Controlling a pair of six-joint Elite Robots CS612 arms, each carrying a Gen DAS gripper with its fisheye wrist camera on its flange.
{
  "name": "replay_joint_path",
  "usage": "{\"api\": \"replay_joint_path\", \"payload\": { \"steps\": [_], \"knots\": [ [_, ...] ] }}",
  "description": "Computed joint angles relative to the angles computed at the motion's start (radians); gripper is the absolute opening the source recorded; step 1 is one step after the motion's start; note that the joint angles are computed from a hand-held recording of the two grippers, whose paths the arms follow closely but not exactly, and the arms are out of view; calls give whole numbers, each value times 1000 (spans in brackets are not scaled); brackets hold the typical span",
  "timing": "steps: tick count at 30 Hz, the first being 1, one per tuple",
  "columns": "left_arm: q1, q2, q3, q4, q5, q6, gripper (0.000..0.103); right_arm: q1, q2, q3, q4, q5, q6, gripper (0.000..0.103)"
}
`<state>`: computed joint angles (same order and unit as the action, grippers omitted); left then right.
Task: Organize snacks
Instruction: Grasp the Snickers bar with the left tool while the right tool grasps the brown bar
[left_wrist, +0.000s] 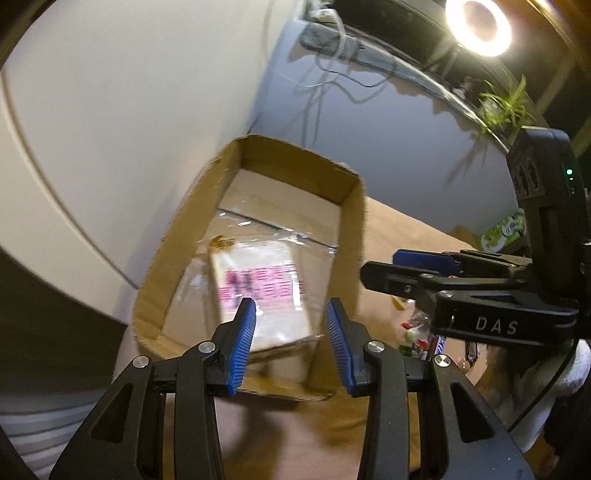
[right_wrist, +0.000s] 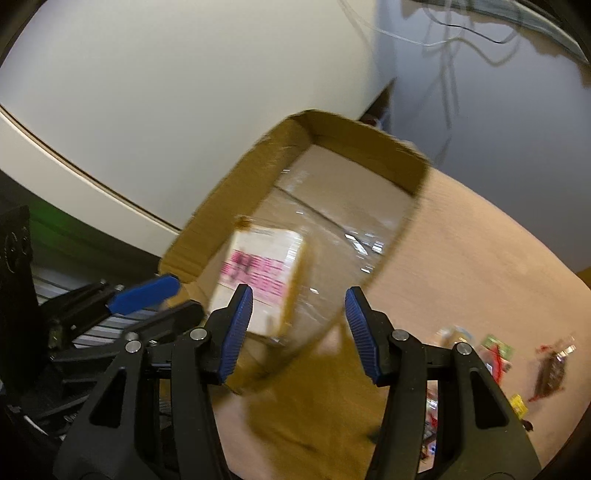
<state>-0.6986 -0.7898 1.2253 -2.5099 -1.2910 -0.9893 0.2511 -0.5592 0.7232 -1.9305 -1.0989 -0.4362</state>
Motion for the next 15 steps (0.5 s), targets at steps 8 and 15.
{"api": "replay_joint_path", "payload": {
  "steps": [8, 15],
  "knots": [
    [-16, 50, -94, 25, -29, 115, 41, -63, -65, 145, -177, -36, 74, 69],
    [-24, 102, -180, 53, -91, 182, 41, -112, -106, 229, -235, -130, 117, 78]
  ]
}}
